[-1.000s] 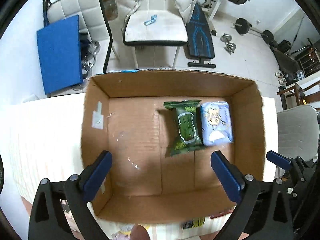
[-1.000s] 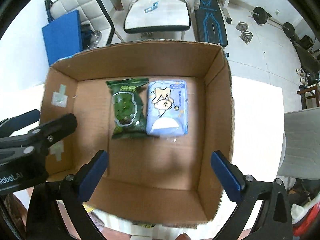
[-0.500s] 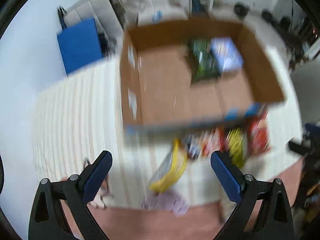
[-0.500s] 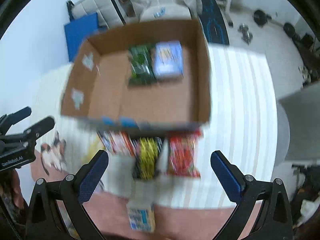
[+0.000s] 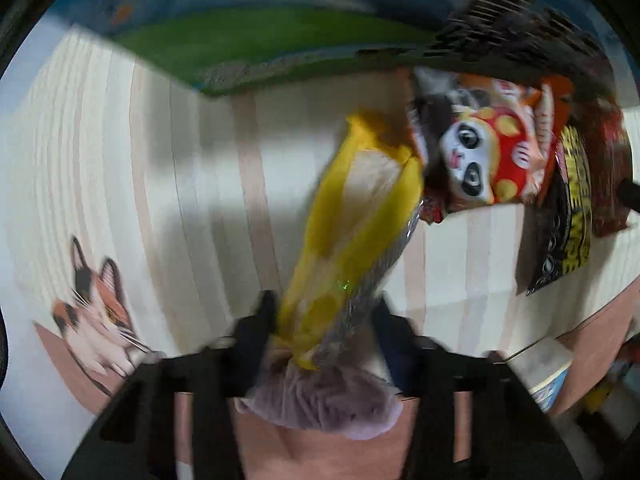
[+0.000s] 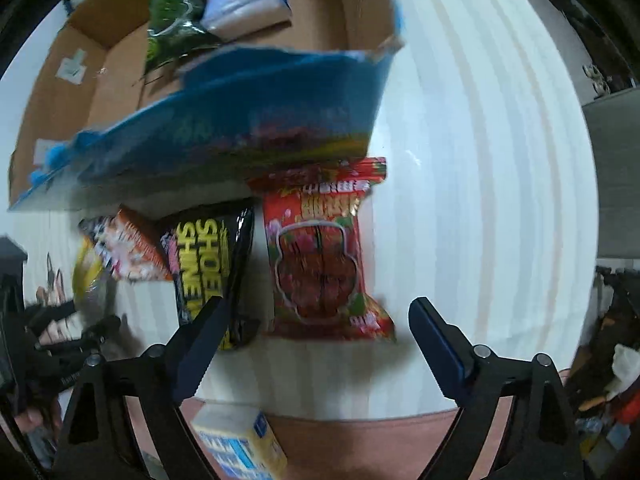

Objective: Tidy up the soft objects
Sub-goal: 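Grasp the yellow sponge with the left gripper while the right grasps the red snack bag, then lower the sponge and red bag into the box and release both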

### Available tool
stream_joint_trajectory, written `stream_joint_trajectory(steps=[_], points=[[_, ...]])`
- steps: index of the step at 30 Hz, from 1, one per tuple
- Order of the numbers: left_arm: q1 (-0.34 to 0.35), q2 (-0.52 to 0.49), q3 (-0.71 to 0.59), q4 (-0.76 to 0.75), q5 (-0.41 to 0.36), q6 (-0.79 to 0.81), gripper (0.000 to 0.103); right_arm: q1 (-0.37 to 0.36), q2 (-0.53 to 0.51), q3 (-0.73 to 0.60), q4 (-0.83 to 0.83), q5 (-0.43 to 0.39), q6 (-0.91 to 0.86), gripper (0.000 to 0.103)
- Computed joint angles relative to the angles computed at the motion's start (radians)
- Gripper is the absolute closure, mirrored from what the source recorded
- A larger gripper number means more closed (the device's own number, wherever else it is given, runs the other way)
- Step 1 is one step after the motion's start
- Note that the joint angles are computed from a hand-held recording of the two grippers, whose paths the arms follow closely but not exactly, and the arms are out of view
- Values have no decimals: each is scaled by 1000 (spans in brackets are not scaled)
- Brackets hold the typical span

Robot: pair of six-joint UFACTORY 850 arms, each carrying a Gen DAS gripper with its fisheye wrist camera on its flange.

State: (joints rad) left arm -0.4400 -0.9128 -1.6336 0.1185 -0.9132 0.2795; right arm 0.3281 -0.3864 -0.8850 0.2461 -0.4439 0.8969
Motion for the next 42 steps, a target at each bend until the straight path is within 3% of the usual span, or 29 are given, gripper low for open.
stream_joint_trajectory(steps=[1, 2, 4, 7, 10, 16, 20, 24, 28, 32, 36, 39, 42], points=[[13, -9, -16, -41, -18, -3, 66, -2, -12, -5, -5, 2, 12, 23], [27, -13, -28, -78, -31, -10, 66, -2, -25, -12, -31, 1, 43, 39], [59, -29, -59, -159, -67, -28, 67, -8, -48, -20, -3, 2, 21, 51], [96, -52, -93, -253, -118, -44, 67, -4, -45, -12, 10, -1, 24, 52], [113, -71, -104, -276, -129, -56, 66, -1, -36, 13, 179, -20, -126, 52], [100, -72, -80, -253, -102, -66, 67, 1, -28, 49, 251, 10, -163, 48], [79, -41, -44, -254, -61, -85, 72, 1, -51, 35, 179, 5, -108, 48], [82, 59, 64, -228, 14, -93, 73, 23, -37, 40, 174, 7, -84, 54], [77, 183, 166, -274, 64, -47, 73, 42, 47, 84, 226, 31, -119, 54], [94, 306, 236, -407, 56, 57, 73, 63, 163, 111, 158, 36, -74, 54], [89, 343, 157, -515, 3, 137, 73, 84, 284, 87, -39, 22, 90, 54], [81, 293, 10, -546, -57, 163, 73, 62, 344, 42, -191, -17, 164, 54], [56, 212, -147, -537, -92, 143, 73, 32, 330, -37, -290, -61, 192, 54]])
